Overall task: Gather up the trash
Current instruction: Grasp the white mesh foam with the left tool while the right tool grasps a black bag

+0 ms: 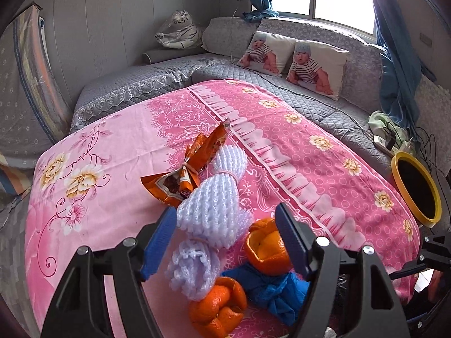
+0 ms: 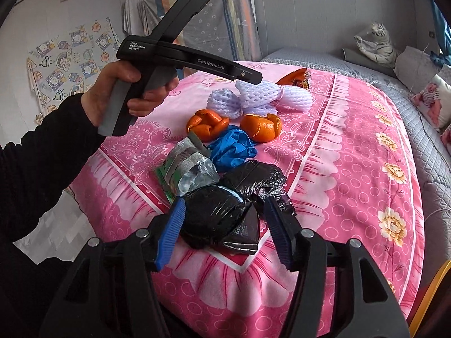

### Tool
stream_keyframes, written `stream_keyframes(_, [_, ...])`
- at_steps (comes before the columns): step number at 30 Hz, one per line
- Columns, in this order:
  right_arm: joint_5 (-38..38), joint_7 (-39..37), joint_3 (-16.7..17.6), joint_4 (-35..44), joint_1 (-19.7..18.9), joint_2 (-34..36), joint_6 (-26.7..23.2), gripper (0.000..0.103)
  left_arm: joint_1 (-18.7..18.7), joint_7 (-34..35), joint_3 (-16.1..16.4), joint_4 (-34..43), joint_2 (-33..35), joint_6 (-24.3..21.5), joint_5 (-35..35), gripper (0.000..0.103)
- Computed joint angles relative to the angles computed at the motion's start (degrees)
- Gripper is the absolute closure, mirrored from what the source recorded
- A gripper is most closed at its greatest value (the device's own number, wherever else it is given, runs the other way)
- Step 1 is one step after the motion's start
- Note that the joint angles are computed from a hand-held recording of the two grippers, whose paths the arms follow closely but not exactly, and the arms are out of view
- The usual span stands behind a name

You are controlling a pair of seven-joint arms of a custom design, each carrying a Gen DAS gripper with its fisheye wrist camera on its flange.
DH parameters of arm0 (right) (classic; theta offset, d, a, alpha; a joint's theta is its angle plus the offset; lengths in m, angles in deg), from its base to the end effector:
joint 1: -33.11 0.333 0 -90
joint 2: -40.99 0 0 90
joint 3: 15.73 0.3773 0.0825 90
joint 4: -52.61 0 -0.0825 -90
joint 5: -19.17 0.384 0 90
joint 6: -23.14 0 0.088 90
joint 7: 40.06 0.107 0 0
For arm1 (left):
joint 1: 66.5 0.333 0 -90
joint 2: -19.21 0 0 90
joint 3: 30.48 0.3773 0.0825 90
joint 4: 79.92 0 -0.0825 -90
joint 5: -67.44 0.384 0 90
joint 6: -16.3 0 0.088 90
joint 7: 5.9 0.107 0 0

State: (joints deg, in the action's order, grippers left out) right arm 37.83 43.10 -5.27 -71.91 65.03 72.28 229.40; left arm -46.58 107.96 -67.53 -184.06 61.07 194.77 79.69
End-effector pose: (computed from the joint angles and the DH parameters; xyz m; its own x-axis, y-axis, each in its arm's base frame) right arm 0.5018 0.3857 0.2941 0.4673 -0.8739 -0.1340 -0.6271 -0.2208 -0.7470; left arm 0.7187 -0.1403 0.3309 -0.5959 -0.8029 -0.0165 -0.5680 0.4360 -0.6980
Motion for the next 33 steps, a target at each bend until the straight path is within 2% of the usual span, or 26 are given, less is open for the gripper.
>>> stream_keyframes(6, [-0.3,0.3,-0.1,1.4,-0.4,0.9,-1.7,0.048,-2.6,0.3,2.0,3.5,1.5,-2.9,-1.1,0.034])
stream_keyframes(9, [-1.0,0.6,0.5,2.1,-1.3,1.3,-2.4,0.048,-3.9,1.0,3.2,4.6,2.0,-3.7,-1.6,0.036])
stream_keyframes(10, [-2.2,1.1,1.6,2.2,-2.7,1.5,-2.6,0.048,-4.0,1.3,3.1,4.9,2.2,-4.1,-2.0,0.036])
stream_keyframes(11, [-3.8,1.5,4.7,2.3,-5.7,1.7,-3.1,0.048,-3.9,1.7,3.0,5.4,2.5,-4.6,-2.4,0.037])
stream_keyframes(12, [-6.8,3.8,5.7,2.2,-7.3,1.8,-3.6,0.048,-4.1,2.1,3.1,5.7,2.6,-5.1,-2.7,0.039])
stream_keyframes(13, [-6.6,3.6,5.3,2.3,-6.9,1.7,-4.1,0.047,-4.7,2.4,3.6,6.1,2.7,-5.5,-3.0,0.043])
stream_keyframes(15, [-4.0,2.0,1.4,3.1,-2.9,1.6,-5.3,0.047,-5.8,3.0,4.7,7.0,3.1,-6.3,-3.5,0.047])
stream_keyframes(16, [-4.3,2.2,1.7,3.4,-3.4,2.0,-5.9,0.047,-6.5,3.1,5.4,7.5,3.2,-6.7,-3.8,0.049])
stream_keyframes(19, [-6.7,3.7,5.6,4.1,-7.6,3.0,-7.0,0.048,-7.6,3.8,6.2,8.8,3.7,-8.0,-4.9,0.057])
stream_keyframes(25, [-7.3,4.7,6.2,5.2,-8.7,3.5,-9.3,0.061,-10.7,4.9,9.6,8.0,2.9,-6.5,-4.4,0.074])
stream_keyframes(30, [-7.6,5.3,6.8,5.1,-9.3,3.5,-8.9,0.072,-11.0,4.5,9.9,7.3,2.3,-5.3,-4.1,0.089])
stream_keyframes(33, [-7.9,5.9,7.4,4.8,-9.9,3.5,-8.2,0.075,-10.6,3.9,9.6,7.2,2.1,-4.8,-4.1,0.09])
